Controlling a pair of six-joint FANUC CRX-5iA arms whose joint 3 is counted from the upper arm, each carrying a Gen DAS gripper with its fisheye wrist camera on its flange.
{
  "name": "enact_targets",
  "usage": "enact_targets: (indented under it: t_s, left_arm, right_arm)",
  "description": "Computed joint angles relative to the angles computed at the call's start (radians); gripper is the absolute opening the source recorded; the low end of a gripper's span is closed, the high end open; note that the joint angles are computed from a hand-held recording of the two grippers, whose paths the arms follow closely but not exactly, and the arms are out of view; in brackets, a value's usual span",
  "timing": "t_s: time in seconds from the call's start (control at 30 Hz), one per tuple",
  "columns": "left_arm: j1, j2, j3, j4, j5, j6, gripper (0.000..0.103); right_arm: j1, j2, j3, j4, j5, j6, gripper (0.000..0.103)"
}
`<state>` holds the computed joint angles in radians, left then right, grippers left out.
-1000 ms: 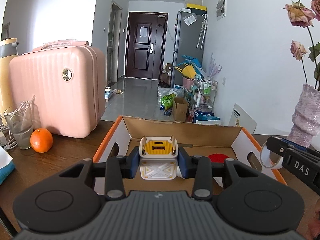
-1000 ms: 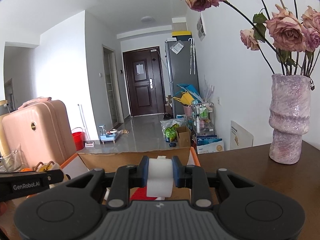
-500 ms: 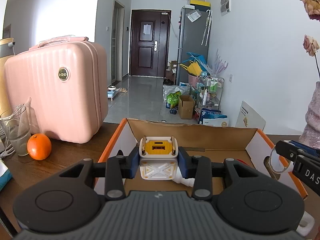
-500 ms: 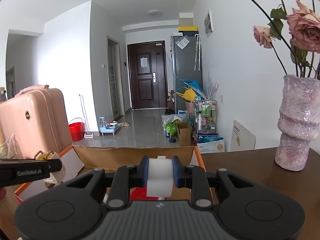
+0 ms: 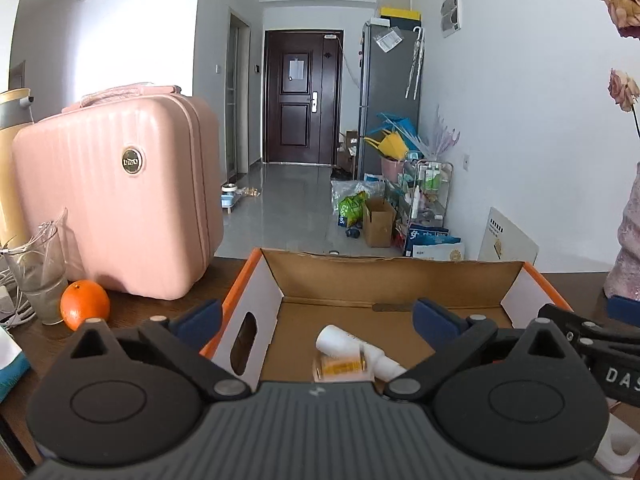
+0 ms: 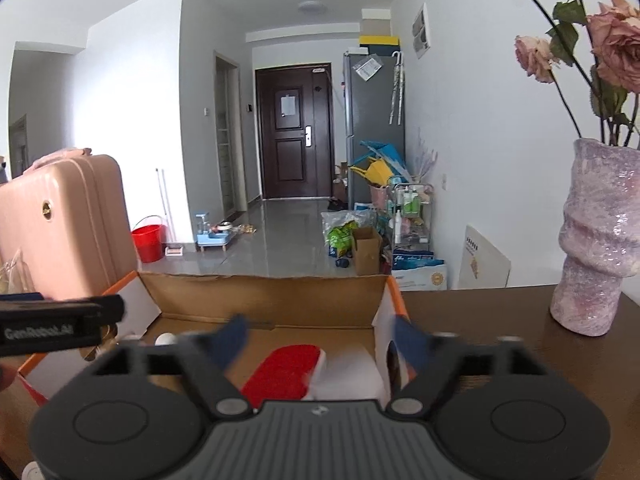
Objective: Organize rigid objects
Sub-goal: 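Lower both tools into the box and open them to release the items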
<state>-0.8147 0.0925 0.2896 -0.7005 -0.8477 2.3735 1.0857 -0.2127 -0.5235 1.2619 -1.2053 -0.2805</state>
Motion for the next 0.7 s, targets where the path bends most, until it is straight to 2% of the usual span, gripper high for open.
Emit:
enact_targets:
  t_s: [0.1,0.7]
  left_arm:
    - [0.006,0.008,0.009,0.017,-0.021,-0.003,0.103]
    - [-0.003,-0.005,0.002,-0.001,-0.038,0.008,0.103]
  right_arm:
    - [0.003,0.004,0.006,-0.009,-0.01,0.003,0.103]
    - [0.042,0.012,0.018,0.01,-0.066,-0.01,0.103]
